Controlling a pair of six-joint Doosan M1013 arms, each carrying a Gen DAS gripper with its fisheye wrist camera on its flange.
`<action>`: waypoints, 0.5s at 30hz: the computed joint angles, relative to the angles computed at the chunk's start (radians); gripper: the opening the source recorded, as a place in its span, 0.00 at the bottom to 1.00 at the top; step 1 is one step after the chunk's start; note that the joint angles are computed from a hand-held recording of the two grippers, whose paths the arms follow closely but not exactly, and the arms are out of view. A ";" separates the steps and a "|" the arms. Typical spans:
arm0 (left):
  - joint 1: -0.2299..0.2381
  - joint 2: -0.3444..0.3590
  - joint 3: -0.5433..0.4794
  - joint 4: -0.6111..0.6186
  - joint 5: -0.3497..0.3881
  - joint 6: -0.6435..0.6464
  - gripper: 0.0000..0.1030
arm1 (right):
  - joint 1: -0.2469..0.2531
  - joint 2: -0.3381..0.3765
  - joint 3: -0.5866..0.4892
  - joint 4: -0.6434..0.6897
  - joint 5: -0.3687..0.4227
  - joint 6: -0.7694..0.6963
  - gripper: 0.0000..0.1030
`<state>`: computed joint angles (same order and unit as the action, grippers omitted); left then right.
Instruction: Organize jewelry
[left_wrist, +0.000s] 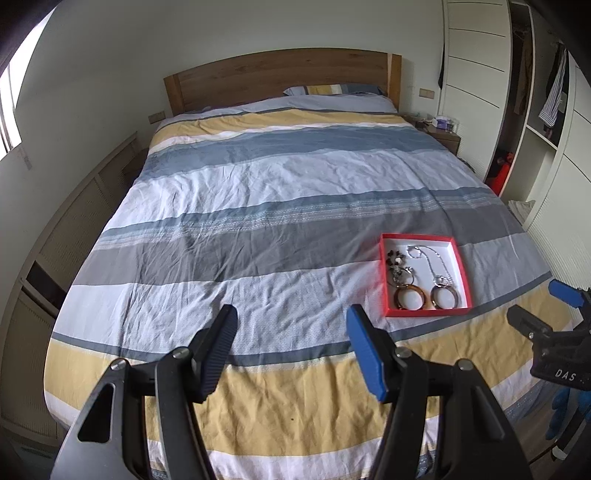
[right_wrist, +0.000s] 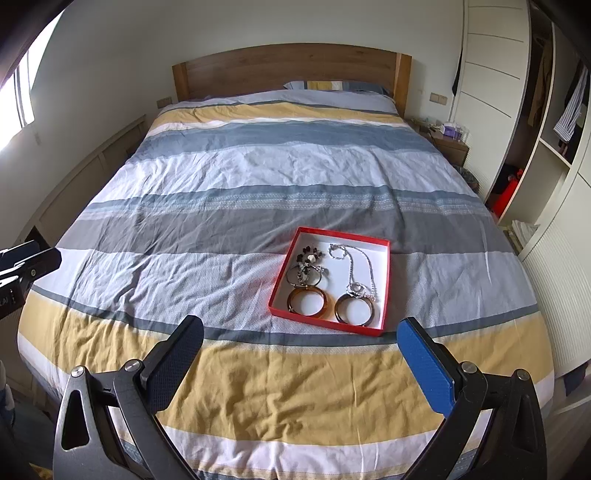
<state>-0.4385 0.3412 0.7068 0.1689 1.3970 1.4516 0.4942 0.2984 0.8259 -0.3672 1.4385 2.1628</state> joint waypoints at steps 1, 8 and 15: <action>-0.001 0.002 -0.004 0.000 -0.001 -0.001 0.58 | 0.000 -0.002 0.000 -0.001 0.000 -0.002 1.00; -0.015 0.009 -0.012 0.005 -0.011 -0.010 0.58 | -0.002 -0.011 0.006 0.006 -0.006 -0.017 1.00; -0.022 0.011 -0.013 0.002 -0.013 -0.006 0.58 | -0.002 -0.012 0.005 0.017 0.001 -0.033 1.00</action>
<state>-0.4604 0.3519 0.6935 0.1710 1.3840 1.4455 0.4920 0.2860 0.8313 -0.3503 1.4399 2.1303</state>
